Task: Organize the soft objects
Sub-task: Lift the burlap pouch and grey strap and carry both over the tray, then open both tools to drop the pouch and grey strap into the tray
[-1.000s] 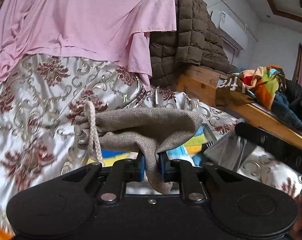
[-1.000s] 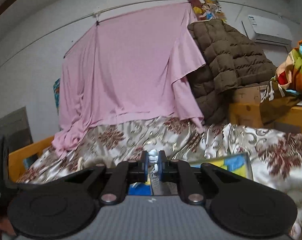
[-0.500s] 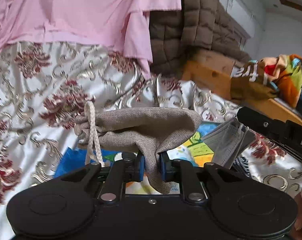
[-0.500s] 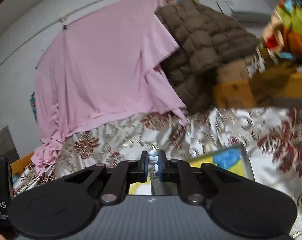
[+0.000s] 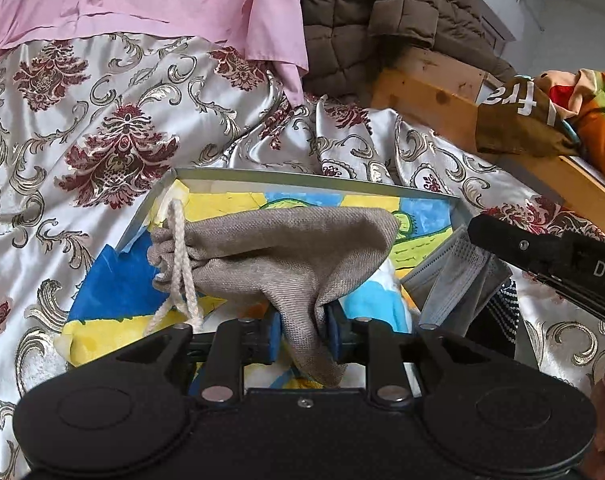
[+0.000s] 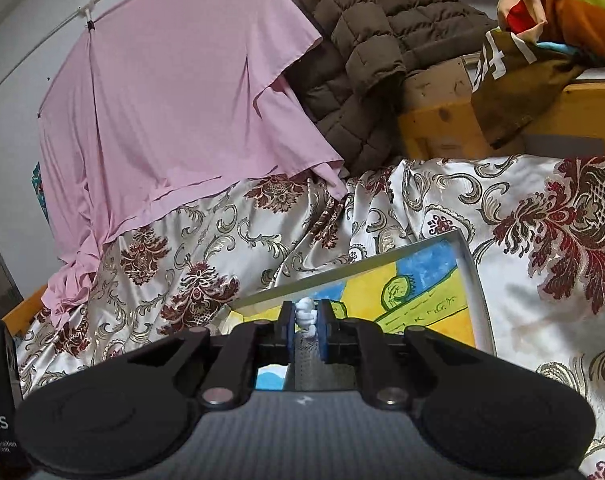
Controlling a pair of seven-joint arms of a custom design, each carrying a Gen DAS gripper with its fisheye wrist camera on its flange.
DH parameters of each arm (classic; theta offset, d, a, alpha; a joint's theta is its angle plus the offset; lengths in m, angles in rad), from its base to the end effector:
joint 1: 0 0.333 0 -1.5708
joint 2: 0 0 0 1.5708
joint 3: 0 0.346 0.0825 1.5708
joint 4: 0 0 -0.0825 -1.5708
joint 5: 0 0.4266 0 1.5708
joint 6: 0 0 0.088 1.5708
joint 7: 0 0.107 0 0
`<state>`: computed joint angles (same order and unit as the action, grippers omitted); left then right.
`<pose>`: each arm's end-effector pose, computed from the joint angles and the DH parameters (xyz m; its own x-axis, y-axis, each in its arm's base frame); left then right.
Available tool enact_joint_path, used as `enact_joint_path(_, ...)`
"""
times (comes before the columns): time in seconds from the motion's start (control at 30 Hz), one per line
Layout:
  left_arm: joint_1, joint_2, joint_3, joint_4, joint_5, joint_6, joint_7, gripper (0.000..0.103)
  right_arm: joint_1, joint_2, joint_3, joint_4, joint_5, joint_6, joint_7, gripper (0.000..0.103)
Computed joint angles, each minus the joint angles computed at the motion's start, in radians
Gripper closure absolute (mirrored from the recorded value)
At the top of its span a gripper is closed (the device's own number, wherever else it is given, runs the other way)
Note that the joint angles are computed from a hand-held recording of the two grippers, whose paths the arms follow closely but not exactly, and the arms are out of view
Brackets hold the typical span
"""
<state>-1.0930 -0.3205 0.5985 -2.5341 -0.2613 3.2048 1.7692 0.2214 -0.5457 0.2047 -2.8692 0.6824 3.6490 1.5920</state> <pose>0.4635 -0.2060 0.4770 -0.4397 -0.8715 0.2170 -0.6143 0.1156 -0.7805 0.3625 0.0806 0.4828 -0.0905 -0.9162 -0.3904 -0.2841 0.3995 -0.8716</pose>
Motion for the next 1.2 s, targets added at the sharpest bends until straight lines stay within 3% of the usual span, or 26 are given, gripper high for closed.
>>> enact_joint_path(0.13,0.054,0.014,-0.055,0.010,-0.011,-0.015,-0.020,0.068,0.014,-0.001,-0.027,-0.006,-0.026,0.013,0.020,0.075)
enact_joint_path(0.2,0.082,0.015,-0.082,0.008,-0.017,-0.014,-0.020,0.058,0.028,0.001,-0.052,-0.009,-0.053,0.022,0.040,0.063)
enact_joint_path(0.27,0.109,0.010,-0.106,0.002,-0.015,-0.011,-0.019,0.051,0.044,0.009,-0.078,-0.013,-0.088,0.037,0.066,0.058)
enact_joint_path(0.33,0.125,0.002,-0.118,-0.009,-0.006,-0.002,-0.019,0.046,0.047,0.013,-0.086,-0.014,-0.106,0.042,0.080,0.056)
enact_joint_path(0.5,0.138,-0.024,-0.114,-0.037,0.042,0.018,-0.049,0.034,0.067,0.013,-0.122,-0.021,-0.173,0.053,0.124,0.036)
enact_joint_path(0.73,0.208,-0.060,-0.163,-0.073,0.136,0.024,-0.133,0.025,0.018,-0.009,-0.062,-0.019,-0.123,0.032,0.116,0.020)
enact_joint_path(0.93,0.274,-0.097,-0.221,-0.099,0.198,0.018,-0.189,0.023,-0.053,-0.077,0.008,-0.005,-0.042,-0.129,0.055,0.011)
enact_joint_path(1.1,0.322,-0.127,-0.264,-0.116,0.225,-0.002,-0.232,0.022,-0.061,-0.154,-0.020,-0.012,-0.074,-0.267,0.101,0.006)
enact_joint_path(1.2,0.342,-0.148,-0.285,-0.130,0.235,-0.010,-0.240,0.022,-0.001,-0.181,-0.104,-0.025,-0.106,-0.295,0.141,0.004)
